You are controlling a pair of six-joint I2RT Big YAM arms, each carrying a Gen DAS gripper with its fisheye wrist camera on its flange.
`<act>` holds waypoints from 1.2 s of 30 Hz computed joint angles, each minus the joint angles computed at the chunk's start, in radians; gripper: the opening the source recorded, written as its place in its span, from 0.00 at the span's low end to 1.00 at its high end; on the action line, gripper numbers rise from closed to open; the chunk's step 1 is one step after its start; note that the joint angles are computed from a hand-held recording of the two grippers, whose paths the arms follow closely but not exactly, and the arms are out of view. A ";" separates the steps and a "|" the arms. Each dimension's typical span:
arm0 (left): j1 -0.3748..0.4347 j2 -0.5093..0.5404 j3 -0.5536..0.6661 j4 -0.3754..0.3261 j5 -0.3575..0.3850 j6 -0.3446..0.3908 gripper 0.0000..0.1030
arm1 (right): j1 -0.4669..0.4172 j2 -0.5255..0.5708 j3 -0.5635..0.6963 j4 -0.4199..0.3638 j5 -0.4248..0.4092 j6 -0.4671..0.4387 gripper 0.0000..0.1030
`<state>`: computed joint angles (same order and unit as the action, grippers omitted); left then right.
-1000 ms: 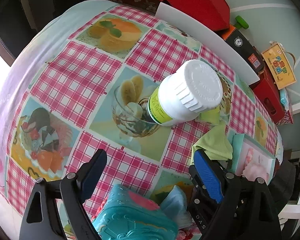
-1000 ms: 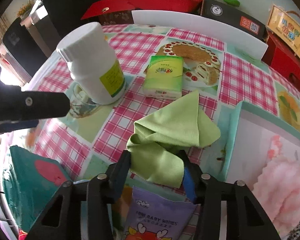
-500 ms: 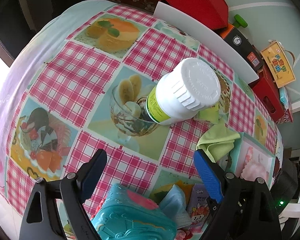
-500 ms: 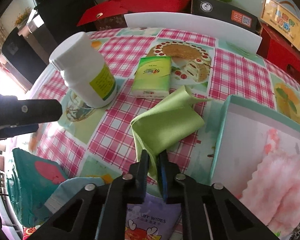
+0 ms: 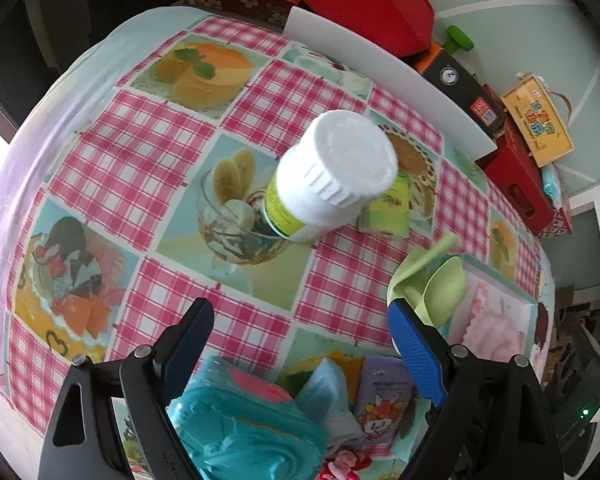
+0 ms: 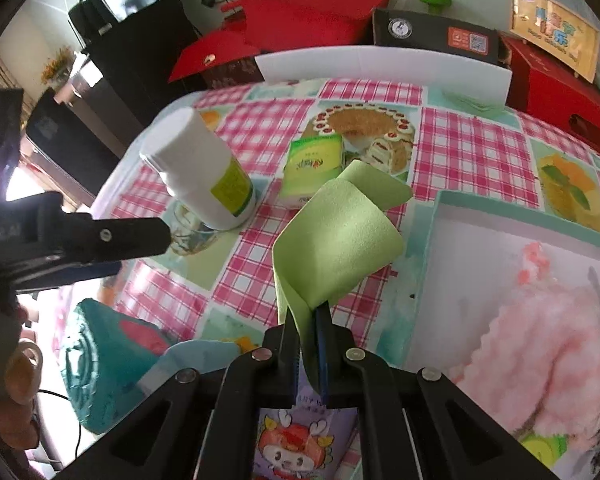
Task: Organize soft objects
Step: 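Grasp the blue face mask with the left tool while the right tool holds the cloth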
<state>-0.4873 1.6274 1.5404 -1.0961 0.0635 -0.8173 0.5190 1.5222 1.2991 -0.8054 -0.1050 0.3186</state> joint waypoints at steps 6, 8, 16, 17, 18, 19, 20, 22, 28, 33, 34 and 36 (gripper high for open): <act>-0.024 0.003 0.022 -0.015 -0.022 0.045 0.86 | -0.009 -0.054 -0.033 0.008 -0.014 0.025 0.07; -0.030 0.003 0.025 -0.011 -0.015 0.059 0.86 | -0.012 -0.072 -0.044 0.011 -0.015 0.032 0.07; -0.060 0.046 0.108 -0.119 -0.032 0.142 0.85 | -0.035 -0.157 -0.097 0.022 -0.031 0.068 0.07; -0.065 0.052 0.122 -0.141 -0.033 0.158 0.84 | -0.038 -0.167 -0.102 0.022 -0.032 0.073 0.07; -0.068 0.066 0.144 -0.172 -0.036 0.174 0.81 | -0.042 -0.179 -0.108 0.024 -0.033 0.077 0.07; -0.070 0.078 0.165 -0.200 -0.040 0.185 0.74 | -0.046 -0.188 -0.113 0.027 -0.036 0.081 0.07; -0.071 0.092 0.186 -0.227 -0.039 0.198 0.71 | -0.049 -0.195 -0.117 0.029 -0.037 0.085 0.07; -0.072 0.117 0.221 -0.265 -0.016 0.220 0.69 | -0.056 -0.211 -0.126 0.035 -0.044 0.092 0.07; -0.086 0.243 0.362 -0.418 0.045 0.323 0.61 | -0.082 -0.254 -0.150 0.055 -0.068 0.117 0.07; -0.106 0.323 0.430 -0.526 0.019 0.367 0.55 | -0.101 -0.272 -0.159 0.069 -0.089 0.133 0.07; -0.109 0.335 0.439 -0.543 0.008 0.368 0.47 | -0.105 -0.273 -0.160 0.070 -0.093 0.136 0.07; -0.117 0.356 0.457 -0.572 -0.015 0.370 0.44 | -0.111 -0.276 -0.162 0.073 -0.100 0.141 0.07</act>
